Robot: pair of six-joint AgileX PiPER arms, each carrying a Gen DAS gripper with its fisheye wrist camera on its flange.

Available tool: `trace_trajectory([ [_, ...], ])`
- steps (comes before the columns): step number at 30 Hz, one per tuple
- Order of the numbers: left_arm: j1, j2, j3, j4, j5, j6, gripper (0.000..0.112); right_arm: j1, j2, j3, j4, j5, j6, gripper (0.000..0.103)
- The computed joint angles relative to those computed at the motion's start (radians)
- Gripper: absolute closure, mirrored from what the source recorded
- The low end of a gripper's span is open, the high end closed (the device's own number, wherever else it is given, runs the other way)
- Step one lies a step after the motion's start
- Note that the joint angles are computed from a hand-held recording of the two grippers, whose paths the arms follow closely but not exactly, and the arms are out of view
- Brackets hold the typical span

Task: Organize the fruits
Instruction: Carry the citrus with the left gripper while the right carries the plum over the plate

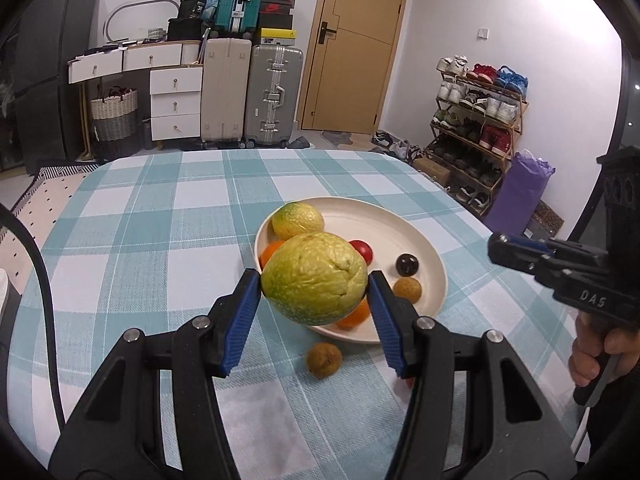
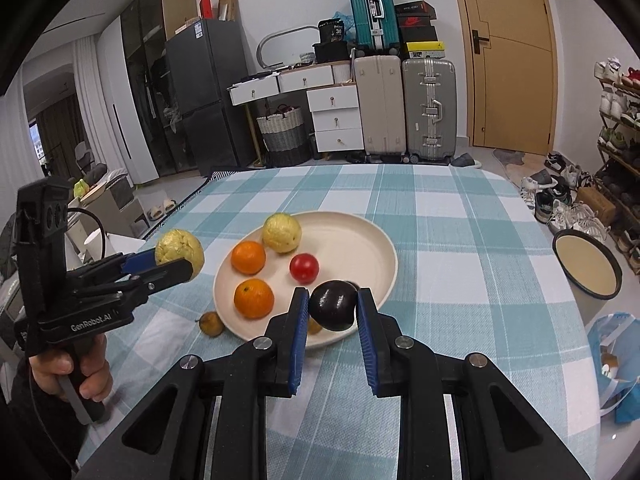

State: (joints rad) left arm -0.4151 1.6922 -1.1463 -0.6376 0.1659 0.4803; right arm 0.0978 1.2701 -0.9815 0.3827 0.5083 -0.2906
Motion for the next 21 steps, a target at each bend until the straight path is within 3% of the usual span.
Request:
trace_trajectory([
  [8,0.015,0.096,-0.088,0.088,0.010,-0.078,0.060,-0.007,0.055,-0.050,0.000,-0.007,-0.005,0.078],
  [14,-0.007,0.160,-0.153,0.383,0.015,-0.341,0.060,0.006,0.126,-0.102,-0.005,-0.013,-0.007,0.078],
  [17,-0.012,0.177,-0.166,0.413,0.016,-0.359,0.060,0.013,0.166,-0.132,-0.016,-0.017,0.002,0.078],
  [21,0.000,0.193,-0.185,0.294,0.032,-0.243,0.060,0.021,0.205,-0.158,-0.021,-0.025,0.005,0.078],
])
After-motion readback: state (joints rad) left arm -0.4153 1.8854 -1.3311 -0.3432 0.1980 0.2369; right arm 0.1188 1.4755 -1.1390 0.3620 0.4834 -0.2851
